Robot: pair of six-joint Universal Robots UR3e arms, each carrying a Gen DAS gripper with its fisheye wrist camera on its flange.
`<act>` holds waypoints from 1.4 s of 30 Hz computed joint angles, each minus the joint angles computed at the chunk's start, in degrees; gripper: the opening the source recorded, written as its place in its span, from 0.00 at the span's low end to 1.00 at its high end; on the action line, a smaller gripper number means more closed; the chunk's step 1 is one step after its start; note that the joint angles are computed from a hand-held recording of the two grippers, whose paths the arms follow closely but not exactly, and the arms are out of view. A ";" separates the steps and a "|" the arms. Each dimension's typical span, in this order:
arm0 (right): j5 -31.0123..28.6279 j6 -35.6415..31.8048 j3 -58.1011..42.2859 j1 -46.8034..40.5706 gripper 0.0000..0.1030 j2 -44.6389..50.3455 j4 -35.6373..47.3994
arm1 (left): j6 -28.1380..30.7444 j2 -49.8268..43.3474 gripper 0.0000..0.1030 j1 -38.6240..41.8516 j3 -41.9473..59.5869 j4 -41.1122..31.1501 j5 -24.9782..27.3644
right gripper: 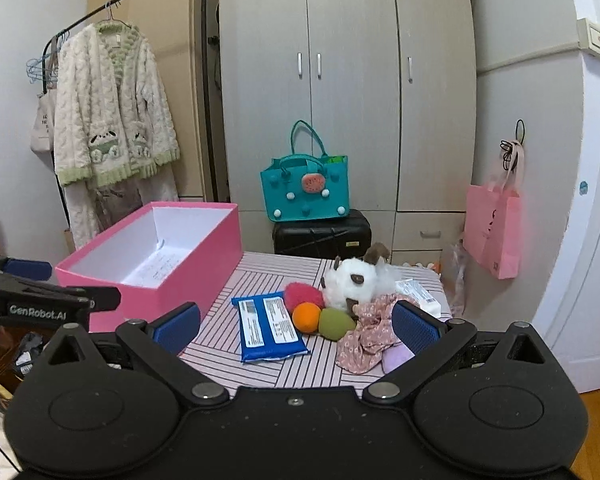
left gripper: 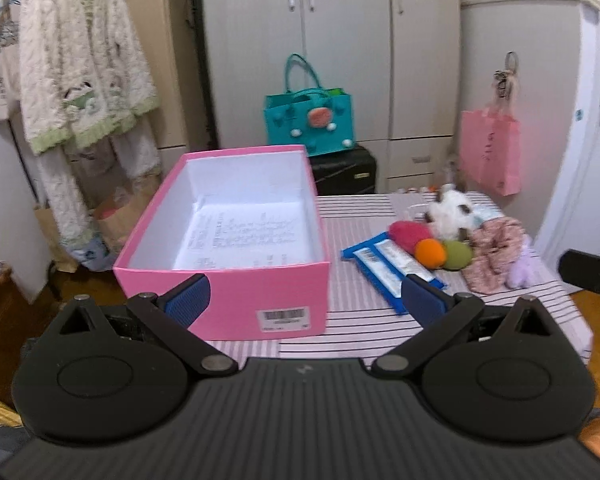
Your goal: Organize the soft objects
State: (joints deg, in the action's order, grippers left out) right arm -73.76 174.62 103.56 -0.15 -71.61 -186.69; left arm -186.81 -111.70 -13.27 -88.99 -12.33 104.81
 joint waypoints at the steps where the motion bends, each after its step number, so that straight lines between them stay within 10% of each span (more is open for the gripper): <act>1: 0.41 0.00 -0.16 -0.18 1.00 -0.29 0.45 | -0.02 0.53 1.00 0.27 0.03 -0.58 -1.15; 42: 5.50 -5.03 2.27 -3.37 1.00 -5.23 2.27 | -1.99 2.45 1.00 -0.82 1.83 -6.37 2.37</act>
State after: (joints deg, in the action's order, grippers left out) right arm -68.26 169.59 105.83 -3.51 -76.84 -184.42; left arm -188.80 -109.25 -14.08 -87.16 -18.71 107.18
